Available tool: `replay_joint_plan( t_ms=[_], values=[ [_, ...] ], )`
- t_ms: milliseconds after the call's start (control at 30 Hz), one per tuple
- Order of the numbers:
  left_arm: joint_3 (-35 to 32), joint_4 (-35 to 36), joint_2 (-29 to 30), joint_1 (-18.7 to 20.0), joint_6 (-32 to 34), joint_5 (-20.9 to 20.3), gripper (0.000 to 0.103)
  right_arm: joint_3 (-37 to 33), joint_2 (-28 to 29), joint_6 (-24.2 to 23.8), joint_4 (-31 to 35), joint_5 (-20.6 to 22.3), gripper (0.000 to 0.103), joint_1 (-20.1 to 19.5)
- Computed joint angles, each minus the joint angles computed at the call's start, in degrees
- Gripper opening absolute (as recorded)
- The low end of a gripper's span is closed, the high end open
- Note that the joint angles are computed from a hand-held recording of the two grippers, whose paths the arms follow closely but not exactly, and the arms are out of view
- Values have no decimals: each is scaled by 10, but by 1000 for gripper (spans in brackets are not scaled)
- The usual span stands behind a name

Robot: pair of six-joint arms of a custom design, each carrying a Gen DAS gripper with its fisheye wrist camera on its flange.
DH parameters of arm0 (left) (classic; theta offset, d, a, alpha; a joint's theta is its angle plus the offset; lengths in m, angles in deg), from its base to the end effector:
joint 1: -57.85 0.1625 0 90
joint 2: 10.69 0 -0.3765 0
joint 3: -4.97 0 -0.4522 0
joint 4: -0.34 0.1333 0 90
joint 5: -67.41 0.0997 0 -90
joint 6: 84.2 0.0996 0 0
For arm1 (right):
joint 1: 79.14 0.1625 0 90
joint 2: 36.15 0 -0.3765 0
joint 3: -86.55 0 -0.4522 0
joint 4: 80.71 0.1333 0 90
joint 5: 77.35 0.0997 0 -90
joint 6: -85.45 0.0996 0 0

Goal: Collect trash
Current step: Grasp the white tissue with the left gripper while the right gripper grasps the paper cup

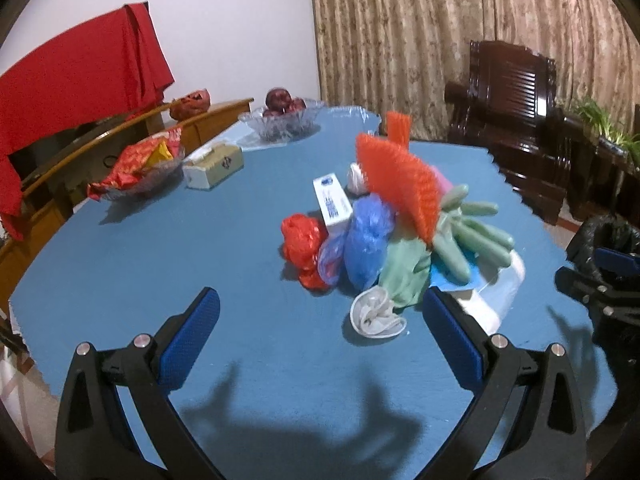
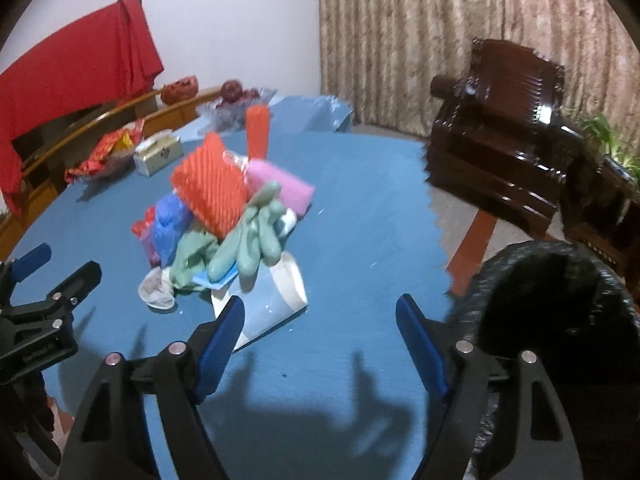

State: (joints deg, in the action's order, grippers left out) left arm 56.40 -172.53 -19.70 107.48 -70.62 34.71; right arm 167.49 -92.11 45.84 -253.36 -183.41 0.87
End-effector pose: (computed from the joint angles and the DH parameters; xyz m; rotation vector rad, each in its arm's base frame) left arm -0.3634 -0.7627 -0.0598 0.5801 2.0783 -1.0259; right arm -0.0268 -0.7617 0.3166 0.4133 -2.2590 1.0088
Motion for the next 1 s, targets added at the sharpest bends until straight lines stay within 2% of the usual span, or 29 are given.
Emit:
replay_joint_plan(
  t_ms=[100, 167, 233, 633, 700, 767, 1000],
  values=[
    [-16, 21, 7, 8, -13, 1, 98, -17, 19, -11, 16, 1, 81, 2],
    [-21, 27, 8, 14, -17, 4, 98, -22, 29, -21, 17, -1, 90, 3],
    [-22, 38, 6, 18, -26, 7, 98, -34, 43, -35, 23, -10, 94, 6],
    [-37, 91, 9, 30, -63, 0, 98, -116, 119, -70, 45, -65, 95, 16],
    [-40, 95, 11, 31, -63, -3, 98, -125, 123, -70, 61, -65, 92, 15],
    [-44, 102, 14, 32, -64, -6, 98, -126, 115, -56, 96, -46, 76, 10],
    [-65, 124, 29, 30, -59, -32, 98, -108, 90, -32, 83, -29, 72, 1]
  ],
)
